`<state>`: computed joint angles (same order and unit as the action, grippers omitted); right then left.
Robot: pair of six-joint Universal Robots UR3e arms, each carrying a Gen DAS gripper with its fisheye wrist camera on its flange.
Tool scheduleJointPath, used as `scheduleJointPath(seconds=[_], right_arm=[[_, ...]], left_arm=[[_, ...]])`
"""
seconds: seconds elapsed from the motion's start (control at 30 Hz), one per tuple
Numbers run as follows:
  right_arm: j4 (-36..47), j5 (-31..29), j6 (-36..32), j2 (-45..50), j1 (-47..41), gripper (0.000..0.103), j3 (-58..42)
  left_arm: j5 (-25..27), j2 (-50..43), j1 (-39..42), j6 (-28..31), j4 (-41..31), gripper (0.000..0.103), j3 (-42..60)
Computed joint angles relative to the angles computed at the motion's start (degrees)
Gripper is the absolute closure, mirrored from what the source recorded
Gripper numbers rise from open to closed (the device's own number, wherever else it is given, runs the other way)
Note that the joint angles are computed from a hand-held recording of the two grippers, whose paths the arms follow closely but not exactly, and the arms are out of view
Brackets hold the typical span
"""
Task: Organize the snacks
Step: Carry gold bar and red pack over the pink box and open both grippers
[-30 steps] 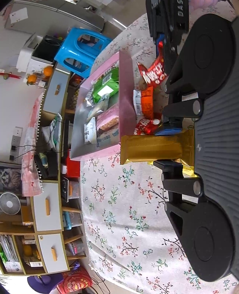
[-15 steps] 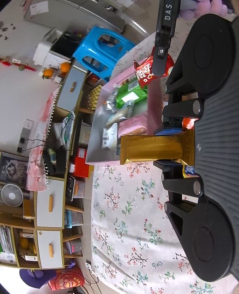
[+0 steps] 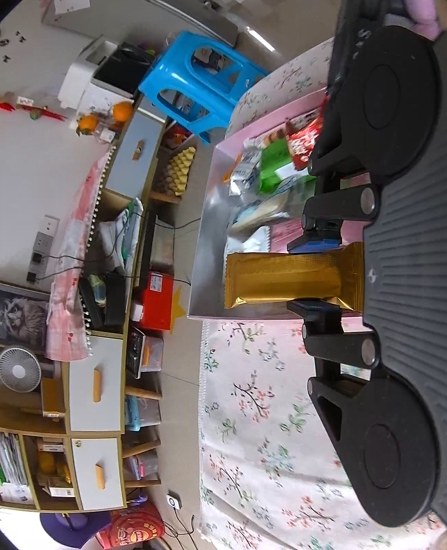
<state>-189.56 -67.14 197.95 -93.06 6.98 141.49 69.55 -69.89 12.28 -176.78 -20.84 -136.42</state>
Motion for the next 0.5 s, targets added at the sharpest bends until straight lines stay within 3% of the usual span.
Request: scheduleJointPath(seconds=[0.23, 0.5], right_arm=[[-2.4, 0.6, 0.7, 2.7, -0.8, 0.077, -0.3], [-3.1, -0.2, 0.9, 4.0, 0.2, 0.077, -1.1]], left_arm=[[6.7, -10.8, -6.1, -2.8, 5.8, 0.077, 5.5], [11.1, -15.4, -8.5, -5.3, 7.5, 0.077, 8.8]])
